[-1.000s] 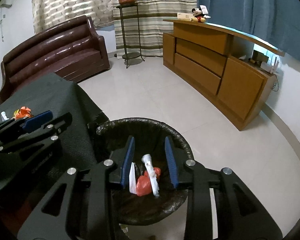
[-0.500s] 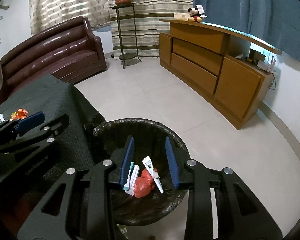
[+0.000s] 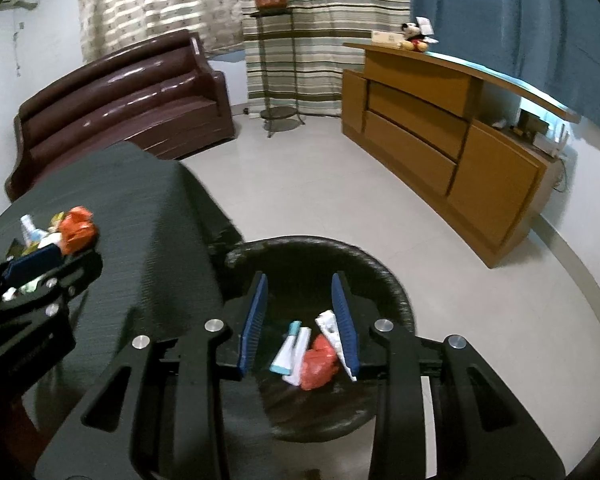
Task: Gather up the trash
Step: 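Grasp the yellow-and-white wrapper with the left gripper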
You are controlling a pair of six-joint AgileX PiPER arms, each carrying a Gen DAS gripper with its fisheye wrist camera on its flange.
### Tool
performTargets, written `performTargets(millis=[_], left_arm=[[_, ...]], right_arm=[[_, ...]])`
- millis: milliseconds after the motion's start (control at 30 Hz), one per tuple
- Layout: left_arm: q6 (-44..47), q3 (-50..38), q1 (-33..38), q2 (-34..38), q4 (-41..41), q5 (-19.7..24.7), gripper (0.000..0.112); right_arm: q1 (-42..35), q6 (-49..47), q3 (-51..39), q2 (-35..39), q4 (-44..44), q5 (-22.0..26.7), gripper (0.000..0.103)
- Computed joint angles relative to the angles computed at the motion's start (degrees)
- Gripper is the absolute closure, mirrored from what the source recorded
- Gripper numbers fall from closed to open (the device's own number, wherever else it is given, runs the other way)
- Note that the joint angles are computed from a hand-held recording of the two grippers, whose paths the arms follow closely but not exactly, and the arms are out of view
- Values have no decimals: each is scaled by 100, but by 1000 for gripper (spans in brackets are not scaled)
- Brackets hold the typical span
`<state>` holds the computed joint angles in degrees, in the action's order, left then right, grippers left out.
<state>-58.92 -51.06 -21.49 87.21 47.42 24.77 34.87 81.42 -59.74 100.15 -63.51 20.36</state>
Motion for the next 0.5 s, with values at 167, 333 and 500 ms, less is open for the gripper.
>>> performTargets(millis=[167, 333, 500], left_arm=[[55, 539, 401, -508, -3, 83, 60], [154, 938, 841, -917, -5, 73, 60], [381, 1383, 1510, -1158, -91, -177, 57]], right_arm=[[453, -293, -202, 82, 304, 127, 70], [908, -480, -432, 202, 565, 248, 69], [1378, -585, -700, 372, 700, 415, 69]])
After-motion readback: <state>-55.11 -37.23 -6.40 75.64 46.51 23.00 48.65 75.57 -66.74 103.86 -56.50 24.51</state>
